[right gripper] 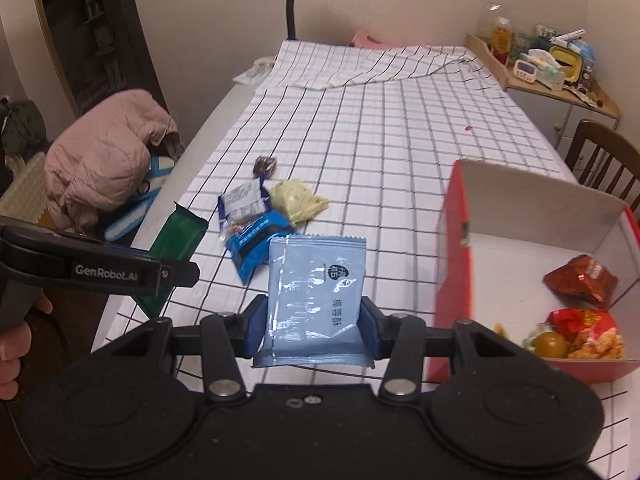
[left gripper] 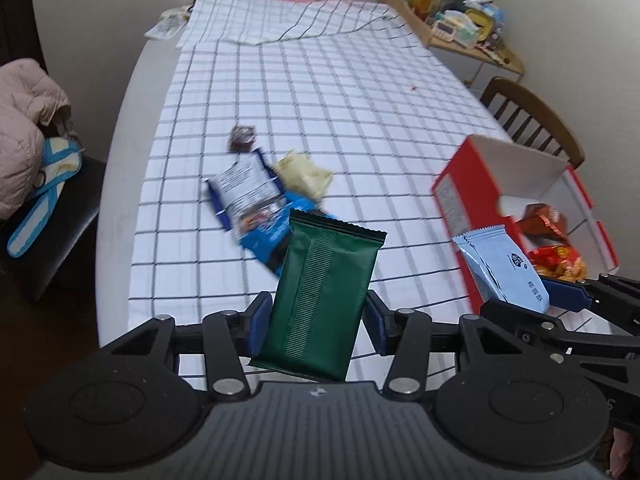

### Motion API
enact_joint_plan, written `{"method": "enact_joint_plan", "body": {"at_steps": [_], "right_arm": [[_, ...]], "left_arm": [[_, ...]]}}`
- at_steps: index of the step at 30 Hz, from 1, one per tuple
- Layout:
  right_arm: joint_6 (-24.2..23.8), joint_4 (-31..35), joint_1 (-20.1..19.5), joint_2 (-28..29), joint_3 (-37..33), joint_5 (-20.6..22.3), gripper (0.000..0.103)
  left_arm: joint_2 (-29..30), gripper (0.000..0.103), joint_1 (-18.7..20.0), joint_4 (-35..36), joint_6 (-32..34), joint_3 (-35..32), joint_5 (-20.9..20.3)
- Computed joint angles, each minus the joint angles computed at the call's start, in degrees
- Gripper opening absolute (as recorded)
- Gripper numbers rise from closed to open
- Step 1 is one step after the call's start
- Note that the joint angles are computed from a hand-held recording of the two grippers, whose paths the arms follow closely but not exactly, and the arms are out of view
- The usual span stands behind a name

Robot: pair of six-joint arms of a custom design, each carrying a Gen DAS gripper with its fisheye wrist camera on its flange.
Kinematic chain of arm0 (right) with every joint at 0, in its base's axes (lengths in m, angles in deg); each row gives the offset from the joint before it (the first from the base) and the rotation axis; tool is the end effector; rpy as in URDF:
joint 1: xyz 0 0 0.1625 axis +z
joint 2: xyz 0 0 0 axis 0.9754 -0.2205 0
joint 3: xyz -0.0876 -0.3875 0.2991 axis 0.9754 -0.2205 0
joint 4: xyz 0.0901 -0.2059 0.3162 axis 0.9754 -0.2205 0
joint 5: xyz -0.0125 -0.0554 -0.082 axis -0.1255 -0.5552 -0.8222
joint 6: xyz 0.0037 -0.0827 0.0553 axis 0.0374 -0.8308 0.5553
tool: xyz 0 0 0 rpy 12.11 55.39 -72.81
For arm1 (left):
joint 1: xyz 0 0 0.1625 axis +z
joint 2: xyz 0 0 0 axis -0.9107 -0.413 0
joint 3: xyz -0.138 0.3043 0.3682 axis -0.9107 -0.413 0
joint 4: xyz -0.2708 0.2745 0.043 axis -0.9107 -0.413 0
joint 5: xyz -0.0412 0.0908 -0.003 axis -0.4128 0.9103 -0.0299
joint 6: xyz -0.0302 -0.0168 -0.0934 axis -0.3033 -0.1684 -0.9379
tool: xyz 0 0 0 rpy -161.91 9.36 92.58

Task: Organize snacks
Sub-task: 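Carry the green bar with the left tool while the right tool carries the light-blue packet into the box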

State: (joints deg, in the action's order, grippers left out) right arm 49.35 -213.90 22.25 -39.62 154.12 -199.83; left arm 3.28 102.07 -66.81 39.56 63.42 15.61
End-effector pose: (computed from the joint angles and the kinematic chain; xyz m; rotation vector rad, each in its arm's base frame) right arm 0.1544 -0.4385 0.3596 0.4086 -2.3404 0.8627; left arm -0.3966 -0.5313 0.1122 0.5985 2.5304 -0.5181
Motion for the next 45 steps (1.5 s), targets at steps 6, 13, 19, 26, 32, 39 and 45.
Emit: {"method": "enact_joint_plan", "body": {"at_steps": [6, 13, 19, 26, 32, 39, 45], "right_arm": [[-3.4, 1.7, -2.3, -5.2, -0.2, 2.0, 0.046], [-7.4, 4.9, -6.5, -10.7, -1.2, 4.8, 0.046], [-9.9, 7.4, -11.3, -14.1, -2.9, 7.0, 0.046], [-12.7, 9.1, -16.4, -16.2, -4.8, 9.5, 0.046], [-15.0, 9.8, -20.2, -16.2, -6.7, 10.8, 0.046], [-16.5, 10.2, -23.4, -13.8, -9.4, 9.6, 0.046], [-19.0, 9.1, -24.7, -11.1, -10.5, 7.4, 0.046]], "left_arm": [[2.3, 0.048, -2.8, 0.8, -1.2, -2.9, -1.0], [7.1, 0.048, -5.6, 1.6, -1.8, -8.0, -1.8], [11.8, 0.048, -7.2, 3.5, -2.3, -13.3, -2.1], [16.9, 0.048, -7.8, 6.6, -2.3, -20.1, -2.8], [21.5, 0.048, -7.8, 9.6, -0.6, -26.8, -2.0], [26.8, 0.048, -6.7, 14.0, -0.1, -34.2, -2.3], [31.1, 0.048, -5.6, 19.8, -0.6, -40.6, -2.5]]}}
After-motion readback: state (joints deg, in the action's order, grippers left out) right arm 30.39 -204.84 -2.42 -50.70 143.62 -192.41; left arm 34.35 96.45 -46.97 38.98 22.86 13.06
